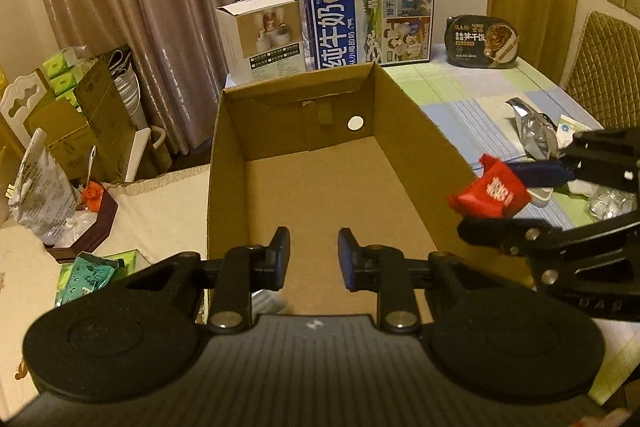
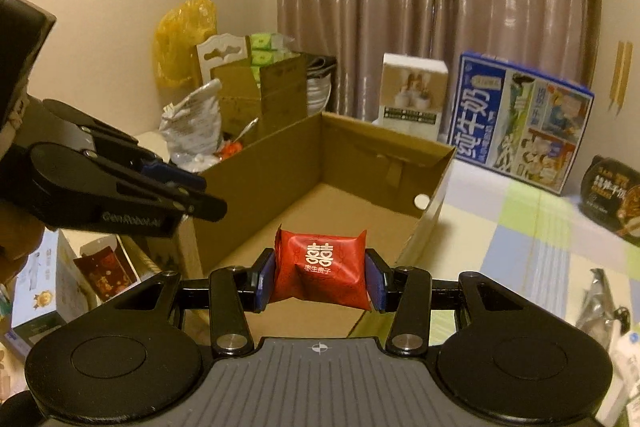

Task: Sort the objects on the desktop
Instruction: 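Carry both items to the cardboard box and open both tools to drop them, then return both tools to the table toward the remaining items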

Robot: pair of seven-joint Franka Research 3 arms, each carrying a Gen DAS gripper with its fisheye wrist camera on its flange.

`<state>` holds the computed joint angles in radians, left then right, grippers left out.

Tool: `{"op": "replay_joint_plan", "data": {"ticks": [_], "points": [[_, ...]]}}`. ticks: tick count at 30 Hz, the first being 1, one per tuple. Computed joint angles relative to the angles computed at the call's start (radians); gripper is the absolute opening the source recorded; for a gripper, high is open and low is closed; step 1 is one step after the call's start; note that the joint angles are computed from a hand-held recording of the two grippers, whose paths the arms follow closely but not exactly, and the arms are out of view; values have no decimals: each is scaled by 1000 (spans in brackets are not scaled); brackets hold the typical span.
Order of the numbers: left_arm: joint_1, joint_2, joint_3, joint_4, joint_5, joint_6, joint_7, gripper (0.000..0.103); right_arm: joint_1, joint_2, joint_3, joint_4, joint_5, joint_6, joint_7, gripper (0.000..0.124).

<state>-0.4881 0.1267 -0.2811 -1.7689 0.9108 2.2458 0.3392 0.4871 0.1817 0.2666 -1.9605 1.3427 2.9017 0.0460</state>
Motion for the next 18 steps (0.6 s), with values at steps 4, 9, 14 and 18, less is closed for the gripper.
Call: {"op": "replay_joint_plan", "data": {"ticks": [4, 9, 14, 18], "points": [[2, -32, 2, -38, 45, 0, -75, 23, -8, 7, -2, 6, -7, -47, 4, 44], [10, -73, -14, -73, 66, -27, -126, 24, -16, 2, 3, 6, 58, -78, -66, 76], [10, -96, -37, -90, 74, -66, -163, 28, -14, -55, -16, -45, 126, -75, -116, 76], [-2, -99, -55, -88, 73, -89, -184, 34, -16, -131, -51, -119, 199, -69, -138, 77]]}}
